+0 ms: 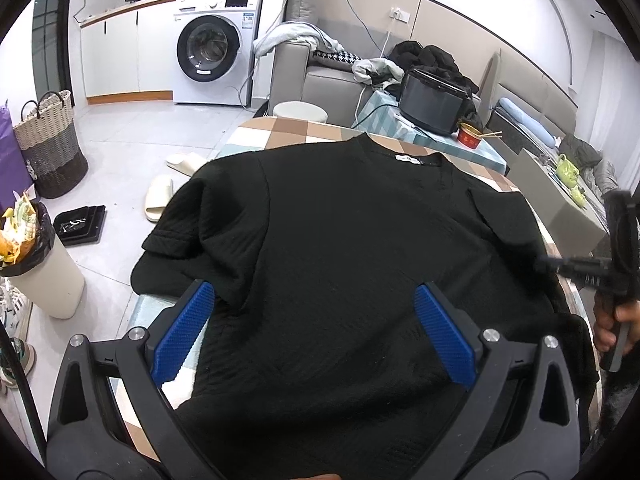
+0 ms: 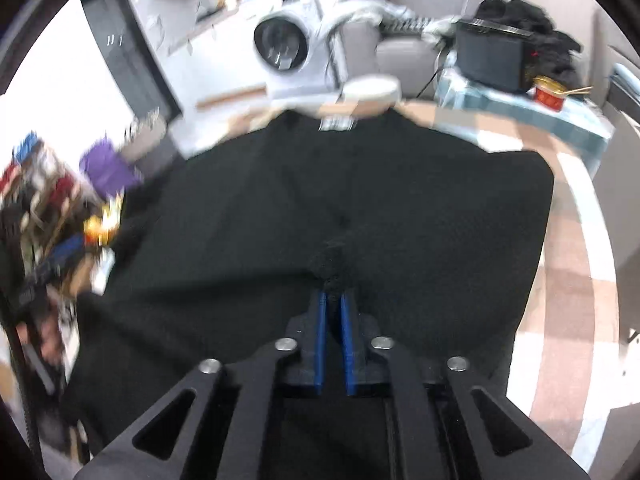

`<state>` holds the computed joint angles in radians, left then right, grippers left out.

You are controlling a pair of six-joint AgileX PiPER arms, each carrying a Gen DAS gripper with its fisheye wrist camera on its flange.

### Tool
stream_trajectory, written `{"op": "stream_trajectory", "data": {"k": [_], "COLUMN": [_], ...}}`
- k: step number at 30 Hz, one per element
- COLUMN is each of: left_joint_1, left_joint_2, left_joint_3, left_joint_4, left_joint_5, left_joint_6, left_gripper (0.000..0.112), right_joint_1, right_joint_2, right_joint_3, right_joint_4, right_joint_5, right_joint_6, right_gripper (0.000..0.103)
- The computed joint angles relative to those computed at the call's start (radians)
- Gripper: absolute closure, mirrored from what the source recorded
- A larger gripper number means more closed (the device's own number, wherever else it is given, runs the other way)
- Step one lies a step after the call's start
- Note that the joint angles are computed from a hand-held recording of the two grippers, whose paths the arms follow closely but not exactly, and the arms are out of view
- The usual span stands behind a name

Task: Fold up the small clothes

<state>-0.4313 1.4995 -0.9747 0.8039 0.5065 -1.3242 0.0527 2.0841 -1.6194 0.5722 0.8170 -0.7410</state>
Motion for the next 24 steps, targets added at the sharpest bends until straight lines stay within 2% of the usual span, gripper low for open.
{"op": "stream_trajectory", "data": {"k": [2,3,5,7,9,12,15,16,17,19,22,24], "left_joint_1": [-0.011,-0.019,-0.029,-0.032,-0.029,-0.004,0.011,0.014,0.018,0.027,0.063,0.105], "left_joint_2": [0.002,0.0,-0.009,-0.009,-0.009,-0.023,-0.041,-0.049,-0.057,-0.076,-0.117,-0.135], "left_joint_3": [-0.007,-0.008,-0.003,-0.001,0.0,0.014,0.026,0.034,0.043,0.061,0.108,0.139], "left_joint_4": [0.015,0.027,0.036,0.04,0.028,-0.012,-0.015,-0.006,-0.001,0.014,0.016,0.002], "left_joint_5": [0.013,0.023,0.032,0.038,0.04,0.014,0.022,0.029,0.034,0.056,0.064,0.052], "left_joint_6": [-0.011,-0.024,-0.039,-0.047,-0.05,-0.038,-0.059,-0.072,-0.081,-0.106,-0.13,-0.136], "left_gripper": [0.012,0.012,0.012,0.012,0.012,0.012,0.012,0.012,0.012,0.012,0.012,0.012], "right_joint_1": [-0.01,-0.034,-0.09,-0.125,-0.128,-0.157,-0.147,-0.13,-0.112,-0.098,-0.114,-0.141], "right_joint_2": [0.007,-0.006,-0.055,-0.105,-0.109,-0.037,-0.002,0.006,0.005,-0.01,-0.008,-0.033], "right_joint_3": [-0.014,0.004,0.074,0.137,0.153,0.104,0.098,0.094,0.106,0.137,0.124,0.159], "right_joint_4": [-0.018,0.031,0.142,0.136,-0.004,-0.063,-0.049,-0.076,-0.104,-0.14,-0.197,-0.149], "right_joint_5": [0.037,0.045,0.026,-0.062,-0.148,-0.107,-0.113,-0.125,-0.154,-0.193,-0.183,-0.19], "right_joint_6": [0.038,0.008,-0.075,-0.041,0.118,0.232,0.21,0.221,0.232,0.221,0.251,0.206], "right_gripper": [0.065,0.06,0.06,0.06,0.06,0.06,0.061,0.065,0.079,0.086,0.086,0.08]}}
